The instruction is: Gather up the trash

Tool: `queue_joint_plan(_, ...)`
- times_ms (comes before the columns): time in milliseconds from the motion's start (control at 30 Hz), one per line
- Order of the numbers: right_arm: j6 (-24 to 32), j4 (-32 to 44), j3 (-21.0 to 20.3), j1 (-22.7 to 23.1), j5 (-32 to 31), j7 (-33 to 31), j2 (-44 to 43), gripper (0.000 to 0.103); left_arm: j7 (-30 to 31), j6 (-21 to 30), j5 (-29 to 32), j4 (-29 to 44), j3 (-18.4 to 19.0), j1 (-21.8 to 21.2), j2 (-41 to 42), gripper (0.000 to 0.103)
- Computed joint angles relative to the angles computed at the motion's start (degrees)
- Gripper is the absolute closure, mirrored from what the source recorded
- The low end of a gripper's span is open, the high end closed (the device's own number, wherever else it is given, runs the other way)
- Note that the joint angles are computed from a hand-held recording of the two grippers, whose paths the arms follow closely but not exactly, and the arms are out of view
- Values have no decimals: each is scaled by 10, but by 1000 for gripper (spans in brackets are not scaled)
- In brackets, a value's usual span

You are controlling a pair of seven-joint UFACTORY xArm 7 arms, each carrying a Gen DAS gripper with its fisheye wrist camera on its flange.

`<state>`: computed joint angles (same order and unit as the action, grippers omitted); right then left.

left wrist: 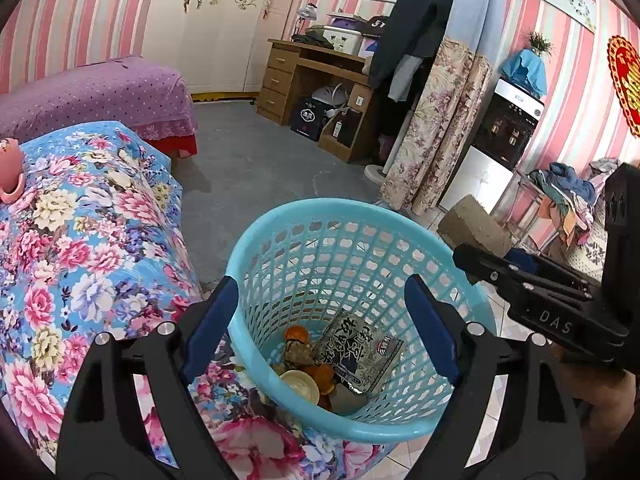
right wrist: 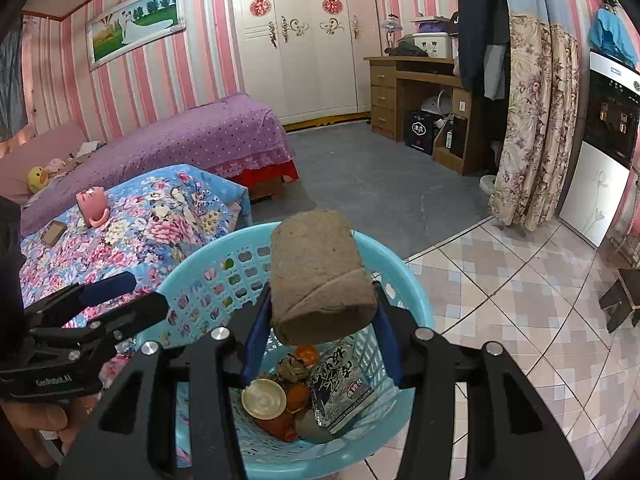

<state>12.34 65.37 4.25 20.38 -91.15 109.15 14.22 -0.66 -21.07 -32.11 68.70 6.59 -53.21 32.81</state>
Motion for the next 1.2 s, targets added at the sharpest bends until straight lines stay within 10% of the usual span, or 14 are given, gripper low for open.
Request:
queue_joint_plan(400,4,6,0,9,5,-5,4,54,40,-20,-88,-12,31,-33,-9,20)
queue_joint_plan(467,8,6,0,10,5,3,3,41,56,-25,-108,-11,33,-37,-10,20)
queue_joint_plan(933,20,33,1,38,37,-16,-3,20,23,-182,-81,-144,-127,106,-100,10)
queue_joint_plan(1200,56,160,24,104,28,-23,46,7,157,-291,-251,-347,-153,134,-321,5)
